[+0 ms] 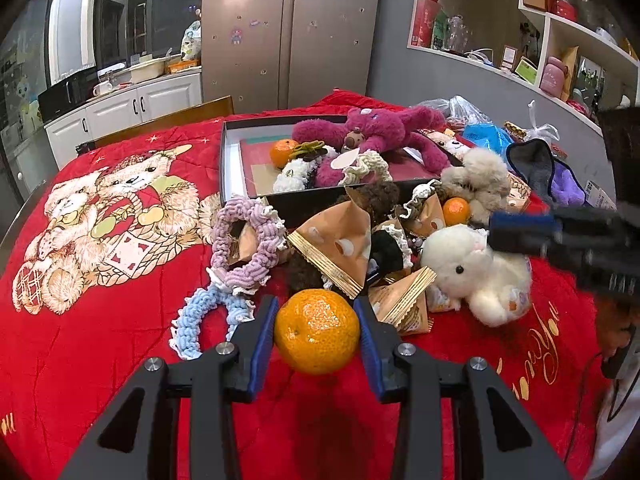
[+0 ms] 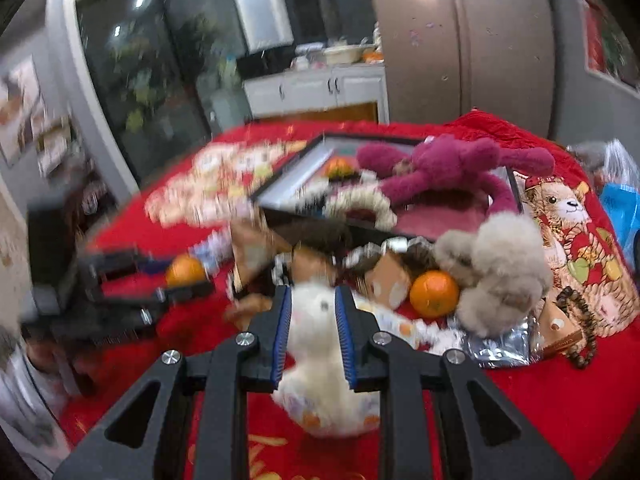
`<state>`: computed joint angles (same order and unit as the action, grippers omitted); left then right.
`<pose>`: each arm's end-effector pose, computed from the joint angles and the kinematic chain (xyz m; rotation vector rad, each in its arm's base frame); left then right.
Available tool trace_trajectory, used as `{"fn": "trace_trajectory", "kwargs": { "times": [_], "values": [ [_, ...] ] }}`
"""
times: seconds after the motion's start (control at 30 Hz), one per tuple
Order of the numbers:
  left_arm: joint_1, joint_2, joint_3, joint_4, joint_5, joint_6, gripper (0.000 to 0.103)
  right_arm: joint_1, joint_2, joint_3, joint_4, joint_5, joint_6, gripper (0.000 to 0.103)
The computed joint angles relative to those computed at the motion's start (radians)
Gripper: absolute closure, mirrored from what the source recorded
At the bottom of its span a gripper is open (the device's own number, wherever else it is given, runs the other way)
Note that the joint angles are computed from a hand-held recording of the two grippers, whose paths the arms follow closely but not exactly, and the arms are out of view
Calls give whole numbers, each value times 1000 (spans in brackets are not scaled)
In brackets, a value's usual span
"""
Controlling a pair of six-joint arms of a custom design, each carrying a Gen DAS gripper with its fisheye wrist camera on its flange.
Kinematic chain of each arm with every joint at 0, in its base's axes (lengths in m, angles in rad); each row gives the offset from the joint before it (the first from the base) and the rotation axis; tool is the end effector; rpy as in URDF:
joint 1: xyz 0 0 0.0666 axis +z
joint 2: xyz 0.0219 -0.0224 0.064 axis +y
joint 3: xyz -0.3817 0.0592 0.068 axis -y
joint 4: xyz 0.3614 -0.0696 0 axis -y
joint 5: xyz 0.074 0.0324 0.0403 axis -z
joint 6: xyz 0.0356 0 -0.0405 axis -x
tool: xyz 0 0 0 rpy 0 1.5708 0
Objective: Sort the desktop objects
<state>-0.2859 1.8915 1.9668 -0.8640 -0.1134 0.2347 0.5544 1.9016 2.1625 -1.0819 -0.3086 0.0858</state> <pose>0.6190 -0.1782 0.4209 0.0052 2.3563 -0.1208 0.5325 0.3420 0.4836 -0.9014 2.2488 0.5868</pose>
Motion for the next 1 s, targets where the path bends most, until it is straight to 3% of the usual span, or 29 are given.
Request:
{"fn": "trace_trajectory", "kwargs": {
  "times": [0.23,0.4,0.5,0.6,0.77,0.9,1.0],
  "values": [
    [-1,7,8,-12,7,-3,64,15,4,-34,-37,41,65,75],
    [-3,10,11,-17,10,-8,64,30,7,-46,-21,93,102,50],
    [-3,11,13,-19,14,-8,64,50,10,-56,-1,169,127,40],
    [-3,11,13,-19,16,-8,64,72,24,-60,18,297,148,35],
    [-4,13,15,-23,18,-9,64,75,49,-45,16,390,151,36],
    [-4,12,12,-18,19,-10,64,69,46,-54,34,416,132,56],
    [-4,7,5,-10,18,-10,64,62,39,-61,35,418,120,63]
  ]
}}
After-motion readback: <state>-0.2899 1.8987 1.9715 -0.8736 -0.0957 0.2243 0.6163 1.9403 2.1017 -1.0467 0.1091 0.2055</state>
